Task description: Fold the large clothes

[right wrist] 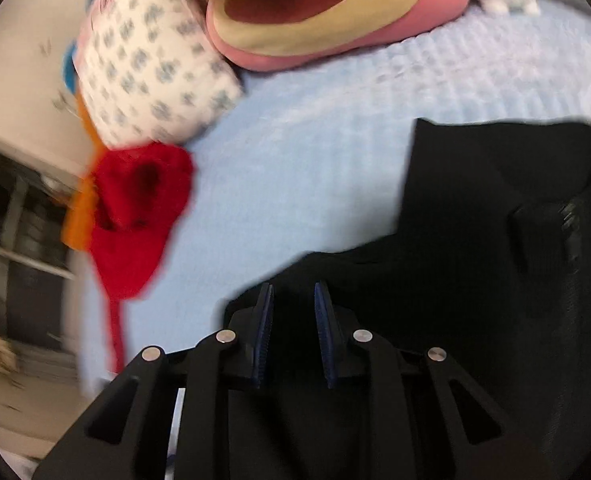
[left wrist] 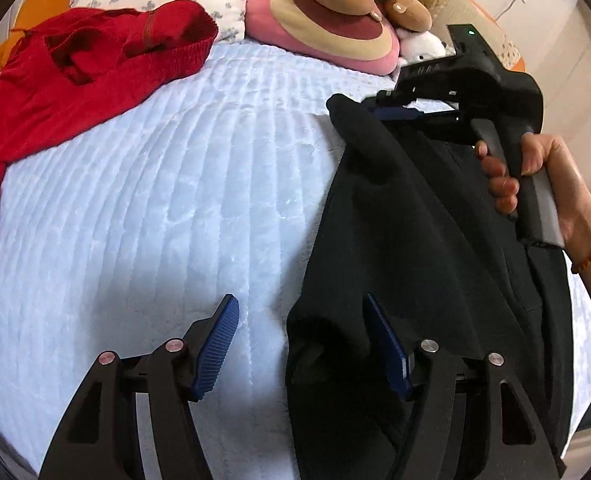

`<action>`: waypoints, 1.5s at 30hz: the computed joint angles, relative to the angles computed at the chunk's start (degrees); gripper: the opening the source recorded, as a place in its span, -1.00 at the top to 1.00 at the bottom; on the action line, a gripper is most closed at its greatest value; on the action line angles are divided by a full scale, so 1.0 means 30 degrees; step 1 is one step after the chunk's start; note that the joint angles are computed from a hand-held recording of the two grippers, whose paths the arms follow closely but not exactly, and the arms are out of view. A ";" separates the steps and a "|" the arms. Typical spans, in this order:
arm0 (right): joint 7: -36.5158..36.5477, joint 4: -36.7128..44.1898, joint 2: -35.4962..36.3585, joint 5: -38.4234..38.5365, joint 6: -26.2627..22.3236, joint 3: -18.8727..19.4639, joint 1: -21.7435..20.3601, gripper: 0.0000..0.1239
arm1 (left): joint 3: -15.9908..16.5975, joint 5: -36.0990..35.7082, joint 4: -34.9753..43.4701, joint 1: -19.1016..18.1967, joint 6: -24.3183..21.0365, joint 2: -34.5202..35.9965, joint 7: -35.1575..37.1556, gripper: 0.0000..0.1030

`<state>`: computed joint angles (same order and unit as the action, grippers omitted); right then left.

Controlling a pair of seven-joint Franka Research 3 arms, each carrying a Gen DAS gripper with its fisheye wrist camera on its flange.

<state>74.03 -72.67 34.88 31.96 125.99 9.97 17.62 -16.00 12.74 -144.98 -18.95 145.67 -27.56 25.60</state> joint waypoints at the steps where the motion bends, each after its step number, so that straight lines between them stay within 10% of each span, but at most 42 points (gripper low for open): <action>1: -0.0938 -0.0412 -0.0293 0.0455 0.0129 0.0353 -0.0266 0.64 | -0.0008 0.0103 0.0096 0.0067 0.0013 0.0063 0.0022 -0.33; 8: -0.1937 -0.1236 -0.1456 0.0267 -0.0546 0.0042 0.0081 0.90 | 0.0073 0.1251 0.1759 0.0943 -0.1096 -0.0073 0.0259 -0.30; 18: -0.2653 -0.0243 -0.0449 0.2268 -0.1950 0.0513 -0.0610 0.90 | 0.1860 -0.1911 0.7607 0.2111 -0.0565 0.7529 0.4975 -0.13; 22: -0.2166 0.0163 0.0106 0.1288 -0.1955 0.0193 -0.0099 0.90 | 0.1760 -0.2701 0.9062 0.2476 -0.0484 0.9477 0.6011 0.66; 25: -0.2340 0.0148 0.0420 0.1879 -0.1616 0.0479 -0.0317 0.91 | 0.1539 -0.0902 1.0609 0.2383 -0.2059 1.0410 0.5453 0.81; 43: -0.2792 -0.0841 -0.0451 0.1302 -0.0204 0.0131 -0.1080 0.88 | 0.1377 0.3983 1.4598 0.1067 -0.6040 1.2992 0.5845 0.68; 45: -0.4271 -0.3026 -0.2542 0.1750 -0.0373 0.0164 -0.1771 0.55 | 0.1499 0.4277 1.4162 0.1057 -0.5861 1.2214 0.5231 0.39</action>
